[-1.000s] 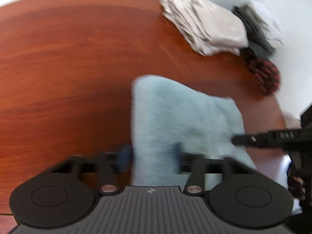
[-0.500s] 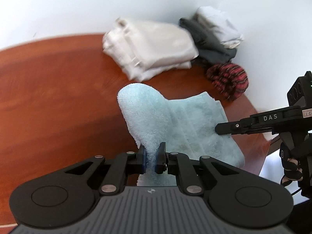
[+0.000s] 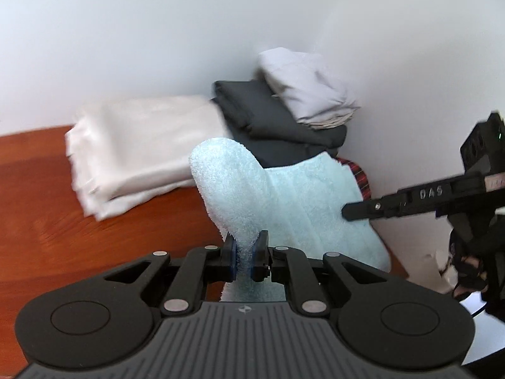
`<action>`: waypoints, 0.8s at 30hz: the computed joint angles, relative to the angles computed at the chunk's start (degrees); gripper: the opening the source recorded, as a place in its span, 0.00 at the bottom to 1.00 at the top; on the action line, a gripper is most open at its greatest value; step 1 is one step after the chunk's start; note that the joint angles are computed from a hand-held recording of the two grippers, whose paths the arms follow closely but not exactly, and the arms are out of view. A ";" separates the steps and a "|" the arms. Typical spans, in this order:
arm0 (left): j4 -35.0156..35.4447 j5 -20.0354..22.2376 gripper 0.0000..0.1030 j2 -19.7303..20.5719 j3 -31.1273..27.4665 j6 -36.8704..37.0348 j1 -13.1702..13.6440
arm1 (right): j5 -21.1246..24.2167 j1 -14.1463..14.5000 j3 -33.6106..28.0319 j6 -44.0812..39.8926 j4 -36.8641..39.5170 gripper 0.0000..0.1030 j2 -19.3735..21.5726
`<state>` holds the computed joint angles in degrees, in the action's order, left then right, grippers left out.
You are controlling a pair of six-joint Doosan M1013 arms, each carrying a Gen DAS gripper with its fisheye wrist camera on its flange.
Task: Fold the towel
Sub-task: 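Grasp the folded towel edge with the right gripper and lift it, then place the folded towel on the red plaid cloth and open the right gripper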
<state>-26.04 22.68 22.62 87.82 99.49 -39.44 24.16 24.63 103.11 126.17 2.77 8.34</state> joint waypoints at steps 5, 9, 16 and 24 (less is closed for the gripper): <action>7.99 0.14 0.13 3.25 -5.58 -10.61 -4.37 | 1.69 -5.52 1.42 -10.82 4.67 0.17 -2.65; 12.80 -0.11 0.13 5.76 -9.57 -14.94 -6.74 | 2.61 -9.33 2.05 -17.03 6.99 0.17 -3.95; 15.40 3.60 0.14 11.33 -18.12 -17.82 -8.73 | 3.98 -13.05 1.38 -18.87 3.60 0.17 -3.83; 15.88 9.73 0.14 17.89 -27.72 -19.52 -9.52 | 5.68 -14.60 -0.02 -13.79 -6.93 0.17 -2.38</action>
